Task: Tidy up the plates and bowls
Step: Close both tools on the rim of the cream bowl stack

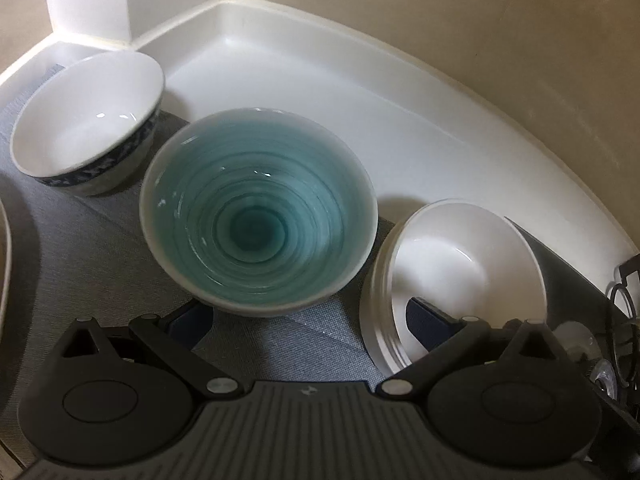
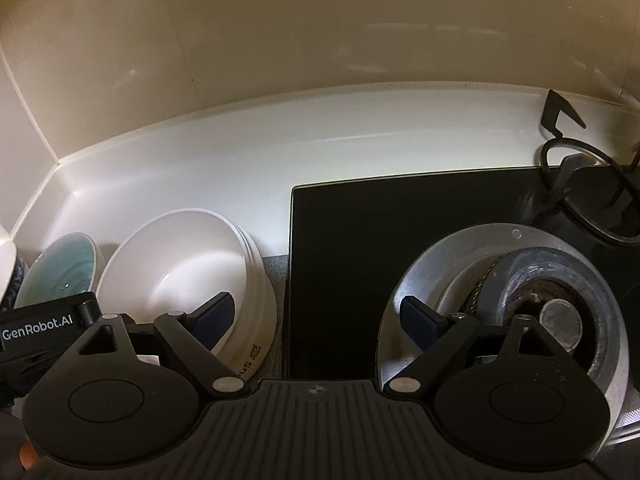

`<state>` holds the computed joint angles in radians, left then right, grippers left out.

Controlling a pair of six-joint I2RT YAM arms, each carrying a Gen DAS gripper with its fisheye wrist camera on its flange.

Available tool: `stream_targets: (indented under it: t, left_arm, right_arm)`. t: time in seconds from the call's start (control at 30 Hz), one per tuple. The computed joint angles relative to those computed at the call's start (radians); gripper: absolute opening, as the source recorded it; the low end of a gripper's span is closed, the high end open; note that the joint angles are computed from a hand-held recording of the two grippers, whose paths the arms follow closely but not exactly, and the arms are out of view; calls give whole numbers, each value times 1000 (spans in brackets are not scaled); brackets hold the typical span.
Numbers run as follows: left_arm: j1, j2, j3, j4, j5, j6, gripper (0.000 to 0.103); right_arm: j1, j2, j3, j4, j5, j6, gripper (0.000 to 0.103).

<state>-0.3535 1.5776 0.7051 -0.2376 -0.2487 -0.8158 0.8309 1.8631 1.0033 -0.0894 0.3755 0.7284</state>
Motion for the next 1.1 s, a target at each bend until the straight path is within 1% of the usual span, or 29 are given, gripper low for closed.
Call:
stream_targets:
  t: [0.17,0.2,0.4,0.43,0.47,0.5,0.57,0.6,0.63,0.67,0.7,0.73,0.77,0.9,1.1]
  left_arm:
    - [19,57,40,0,14,3,103]
    - [16,43,23,-1,11,-2,103]
    - [10,70,38,-1,-1,-8,103]
    - [6,74,41,-4,-7,-6,103]
    - [-4,91,59,-10,-15,-7,102]
    - [-11,94,64,-17,-21,2,102]
    - [-33,98,74,-31,-35,24,90]
    - [-39,94,74,-31,-35,39,86]
    - [-44,81,64,-25,-29,51,76]
    - [-45,63,50,-12,-12,62,59]
    - [-42,46,36,0,11,73,49]
    - [-35,30,23,12,45,84,28]
    - [-26,17,14,18,82,90,14]
    - [-36,-43,-27,8,100,98,14]
    - [-77,-175,-81,-98,97,117,14]
  right_arm:
    - [0,13,9,-2,0,-9,88]
    - [2,16,11,-1,1,-15,88]
    - [-1,35,32,-1,-2,-35,85]
    - [-2,38,33,3,-3,-43,83]
    - [0,38,32,8,-1,-50,75]
    - [2,39,31,12,-5,-62,70]
    - [6,22,11,30,-28,-81,39]
    - [9,15,3,44,-42,-87,35]
    - [13,9,-1,48,-50,-91,28]
    - [20,3,-6,56,-53,-98,22]
    - [28,-3,-8,60,-60,-107,16]
    - [37,-6,-4,49,-55,-109,16]
    - [44,-12,-2,43,-60,-110,15]
    - [64,-55,-19,18,-73,-85,15]
    - [116,-146,-82,-23,-85,-30,15]
